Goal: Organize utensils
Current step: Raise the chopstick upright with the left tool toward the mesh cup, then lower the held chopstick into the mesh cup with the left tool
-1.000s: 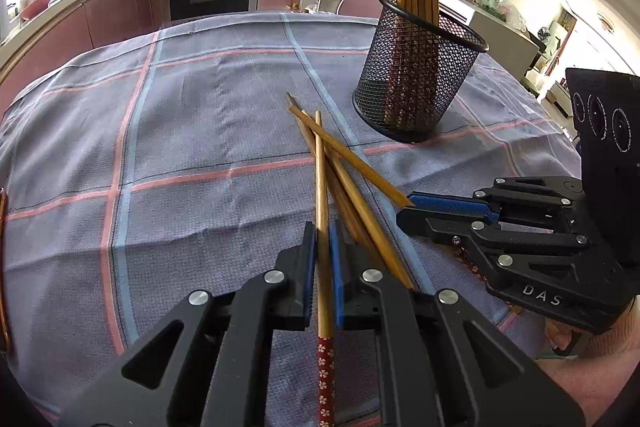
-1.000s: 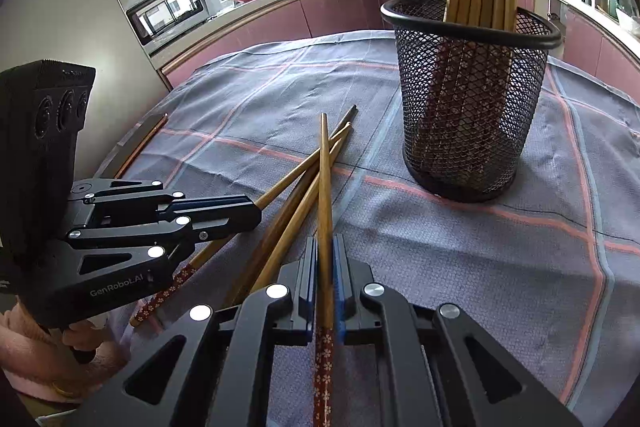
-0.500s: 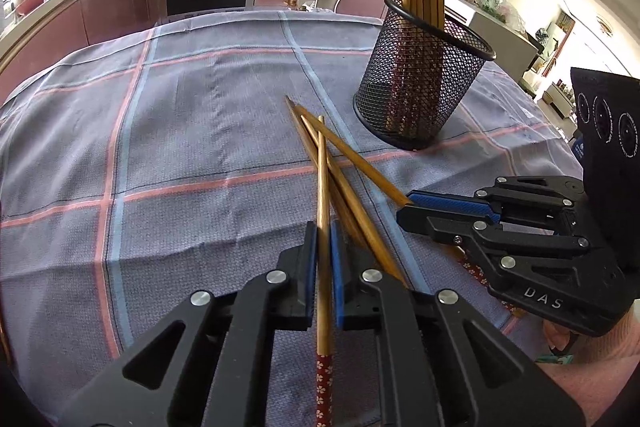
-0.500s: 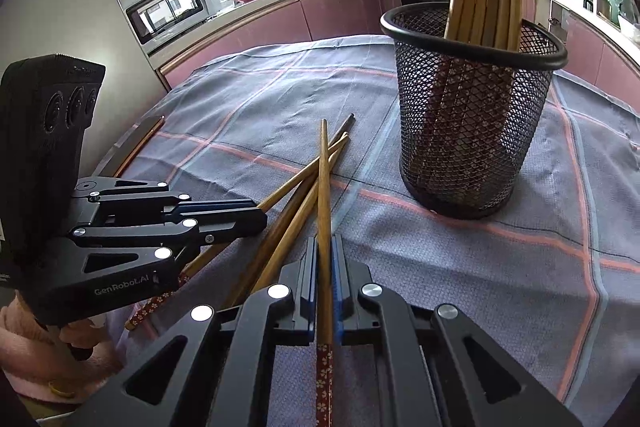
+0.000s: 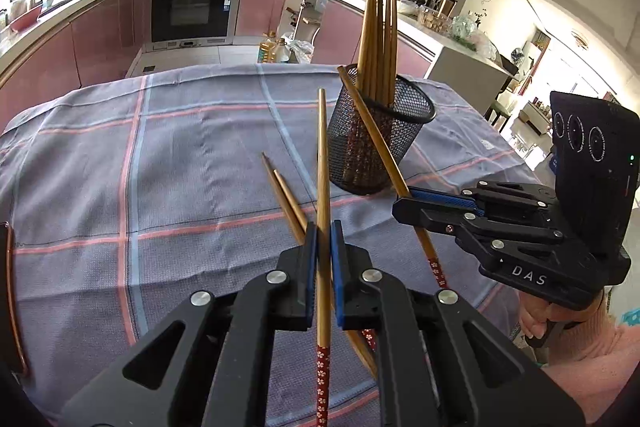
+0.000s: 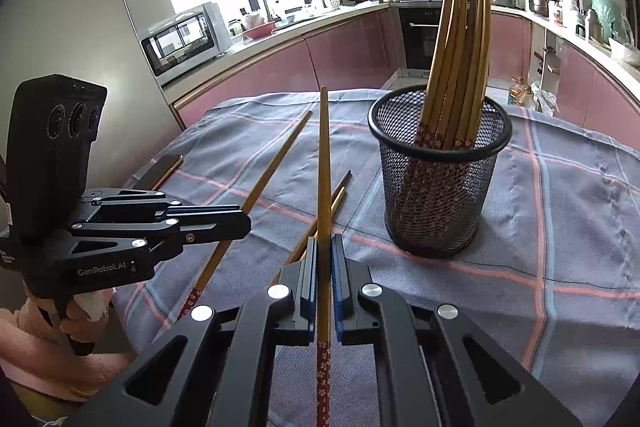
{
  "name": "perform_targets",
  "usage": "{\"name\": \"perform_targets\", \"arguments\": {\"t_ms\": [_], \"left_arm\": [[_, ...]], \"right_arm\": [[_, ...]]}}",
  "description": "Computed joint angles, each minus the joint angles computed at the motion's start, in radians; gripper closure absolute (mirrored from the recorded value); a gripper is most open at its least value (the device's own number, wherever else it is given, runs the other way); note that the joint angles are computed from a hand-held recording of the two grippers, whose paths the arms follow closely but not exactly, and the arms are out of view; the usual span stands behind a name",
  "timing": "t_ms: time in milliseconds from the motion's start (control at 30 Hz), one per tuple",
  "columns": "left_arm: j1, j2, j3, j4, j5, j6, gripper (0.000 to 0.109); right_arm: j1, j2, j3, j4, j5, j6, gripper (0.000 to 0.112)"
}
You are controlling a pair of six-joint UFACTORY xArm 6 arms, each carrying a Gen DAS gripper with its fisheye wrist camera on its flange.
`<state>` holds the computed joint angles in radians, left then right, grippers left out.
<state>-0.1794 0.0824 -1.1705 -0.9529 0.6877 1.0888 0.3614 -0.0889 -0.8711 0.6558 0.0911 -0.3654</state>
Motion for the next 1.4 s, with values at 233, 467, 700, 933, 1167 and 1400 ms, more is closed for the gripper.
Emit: {"name": "perform_targets", "arguments": {"t_ms": [233,467,700,933,1167,1400], "left_arm": [[0.029,-0.051,-0.003,-0.062,0.077,0.041,0.101],[0.055,-0.093,-0.019,-0.127,0.116,0.084,0.101],[0.046,-0.09,-0.069,-0.176,0.123,0.096,0.101],[0.009,-0.055,-0.149,-0.207,0.095,0.089,0.101],[-0.027,-0.019,-0.238,-0.235,0.053,0.088,0.101],[-0.061,0.006,-0.301,-0.266,0.011,0.1,0.101]], "right_arm": [[-0.005,-0.037,0.005,0.078,-0.031,-0.074,0.106],[-0.013,-0.06,-0.006,0.141,-0.065,-0.14,0.106],[-0.031,-0.069,-0.035,0.159,-0.081,-0.177,0.106],[-0.053,-0.063,-0.085,0.181,-0.101,-0.204,0.106],[-0.077,-0.04,-0.142,0.134,-0.135,-0.167,0.106],[-0.086,0.003,-0.213,0.198,-0.161,-0.224,0.106]]}}
